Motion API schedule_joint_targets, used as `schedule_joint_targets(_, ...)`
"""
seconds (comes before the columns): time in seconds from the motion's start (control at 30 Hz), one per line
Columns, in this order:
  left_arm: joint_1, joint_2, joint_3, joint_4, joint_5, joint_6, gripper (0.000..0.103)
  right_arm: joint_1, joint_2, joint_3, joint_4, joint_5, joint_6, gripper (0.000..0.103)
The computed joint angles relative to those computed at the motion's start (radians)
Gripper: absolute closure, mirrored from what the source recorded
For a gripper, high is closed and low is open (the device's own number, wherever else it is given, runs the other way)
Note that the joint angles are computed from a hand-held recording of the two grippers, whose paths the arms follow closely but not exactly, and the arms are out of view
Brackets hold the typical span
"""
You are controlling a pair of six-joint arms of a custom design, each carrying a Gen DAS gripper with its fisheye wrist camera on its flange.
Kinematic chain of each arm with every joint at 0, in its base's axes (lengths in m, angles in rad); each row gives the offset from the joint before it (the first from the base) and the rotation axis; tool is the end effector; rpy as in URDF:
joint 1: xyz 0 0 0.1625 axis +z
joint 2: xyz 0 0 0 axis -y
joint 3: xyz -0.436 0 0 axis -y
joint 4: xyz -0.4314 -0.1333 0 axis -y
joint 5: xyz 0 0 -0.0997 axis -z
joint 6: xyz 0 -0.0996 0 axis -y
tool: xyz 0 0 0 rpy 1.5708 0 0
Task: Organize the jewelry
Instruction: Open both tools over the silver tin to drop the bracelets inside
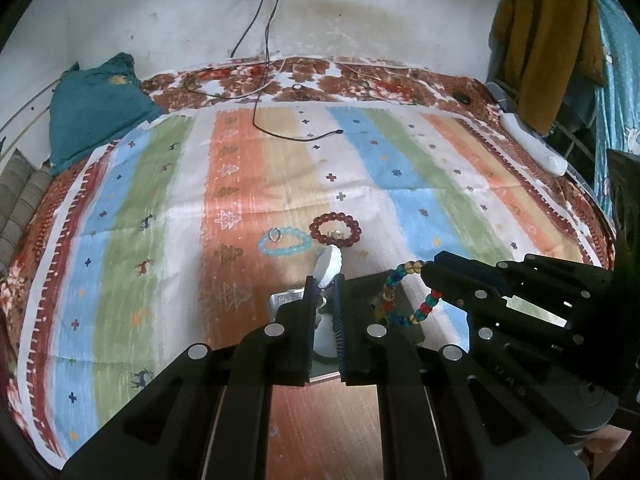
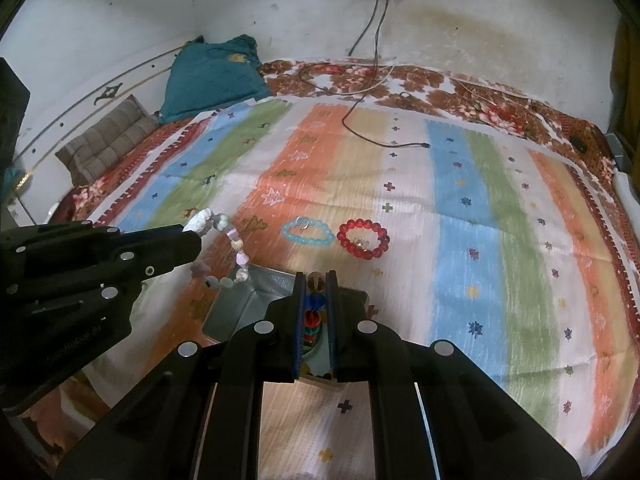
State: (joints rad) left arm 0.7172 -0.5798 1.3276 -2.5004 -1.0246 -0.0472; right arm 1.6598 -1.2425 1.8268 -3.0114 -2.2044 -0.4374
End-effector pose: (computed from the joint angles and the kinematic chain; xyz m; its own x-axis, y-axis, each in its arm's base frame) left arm -0.4771 -0.6617 0.0423 -0.6667 0.5511 -0.5018 0.7106 0.6732 -0.2047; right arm 0.1297 -0.6173 0.3600 -0.7385 0.0622 0.6714 -0.4096 0.7496 -0.5200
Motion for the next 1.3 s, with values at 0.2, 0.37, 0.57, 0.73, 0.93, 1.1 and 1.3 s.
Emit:
schedule_joint_targets(0.2, -0.001, -0.006, 0.009, 0.012, 0.000, -0.014, 0.094, -0.003, -0.001, 0.001, 0.001, -0.008, 0.019, 0.092)
schedule_joint_targets(0.37, 0.002, -0.005, 0.004, 0.028, 0.016, -0.045, 0.086, -0.016, -0.004, -0.017, 0.045, -0.048, 0.095, 0.074)
schedule_joint_targets(0.57, 0.004, -0.007, 0.002, 0.035, 0.022, -0.061, 0.074, -0.021, -0.001, -0.027, 0.059, -0.055, 0.106, 0.073)
schedule_joint_targets(0.73, 0.008, -0.004, -0.006, 0.042, 0.030, -0.070, 0.070, -0.025, 0.003, -0.036, 0.066, -0.061, 0.115, 0.068)
schedule_joint_targets(0.93, 0.014, 0.004, -0.022, 0.053, 0.040, -0.074, 0.061, -0.030, 0.011, -0.052, 0.077, -0.074, 0.120, 0.063)
schedule_joint_targets(1.1, 0.017, 0.013, -0.035, 0.054, 0.055, -0.080, 0.051, -0.035, 0.011, -0.062, 0.103, -0.062, 0.135, 0.058)
schedule_joint_targets(1.3, 0.020, 0.028, -0.056, 0.072, 0.066, -0.084, 0.042, -0.042, 0.013, -0.077, 0.112, -0.062, 0.142, 0.053)
